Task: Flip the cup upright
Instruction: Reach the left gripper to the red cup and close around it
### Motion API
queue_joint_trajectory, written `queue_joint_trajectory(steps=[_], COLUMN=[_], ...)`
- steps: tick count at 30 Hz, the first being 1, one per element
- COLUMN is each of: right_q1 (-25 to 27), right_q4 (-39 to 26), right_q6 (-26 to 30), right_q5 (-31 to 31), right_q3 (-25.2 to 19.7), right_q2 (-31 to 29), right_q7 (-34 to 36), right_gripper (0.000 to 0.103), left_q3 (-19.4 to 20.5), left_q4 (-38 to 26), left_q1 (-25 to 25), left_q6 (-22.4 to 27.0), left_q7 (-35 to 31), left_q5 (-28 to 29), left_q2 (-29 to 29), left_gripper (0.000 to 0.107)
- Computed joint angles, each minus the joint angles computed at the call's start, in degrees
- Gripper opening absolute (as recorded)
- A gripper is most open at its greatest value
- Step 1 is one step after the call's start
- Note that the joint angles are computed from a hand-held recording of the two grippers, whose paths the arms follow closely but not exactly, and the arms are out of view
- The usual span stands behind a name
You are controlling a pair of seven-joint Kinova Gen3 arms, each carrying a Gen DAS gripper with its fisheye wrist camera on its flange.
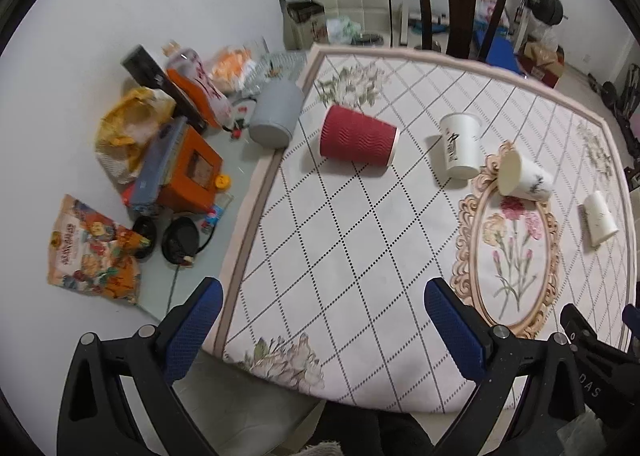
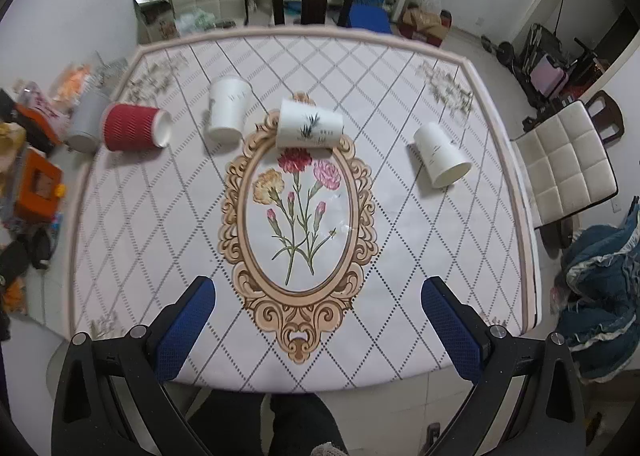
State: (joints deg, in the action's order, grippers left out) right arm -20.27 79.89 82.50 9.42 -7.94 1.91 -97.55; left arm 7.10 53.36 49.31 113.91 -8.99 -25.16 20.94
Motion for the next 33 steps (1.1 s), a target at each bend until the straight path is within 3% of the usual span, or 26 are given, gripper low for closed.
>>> queue_joint_trajectory(steps=[11,20,28,30,33], right_q1=[-5.66,-7.29,-7.26,-7.51,-7.61], right_q4=[-6.36,-10.69,-13.83,-14.07,-14.4], right_q6=[1.21,1.65,2.42,2.23,2.1], right_q5=[5.28,6.76,7.05,7.25,7.21], right_q3=[2.46,5.57,6.69,6.82,6.9], right_q2=[16.62,24.65,28.86,29.18,29.53], right_q7=[-10.19,-14.63,-15.28,-15.46,-15.4], right_gripper=[0.103,0.103,0.103,0.103,0.103], left_q3=[-1.55,-3.98,-5.06,-5.03,-4.63], left_q4=[14.23,21.34,23.92,23.88,22.47], left_q1=[-18.66,-31.35,-37.83,-38.27,-38.16], left_q6=[-20.57,-36.76,-42.49,-42.76,-41.54], left_q7=[-9.05,-10.12,-8.33,-8.71,-10.94], left_q5=[12.63,23.01,29.02,28.88,27.72], left_q2=[-1.62,-0.88,1.25,1.93,3.02], left_gripper=[0.102,0.102,0.101,0.099,0.086])
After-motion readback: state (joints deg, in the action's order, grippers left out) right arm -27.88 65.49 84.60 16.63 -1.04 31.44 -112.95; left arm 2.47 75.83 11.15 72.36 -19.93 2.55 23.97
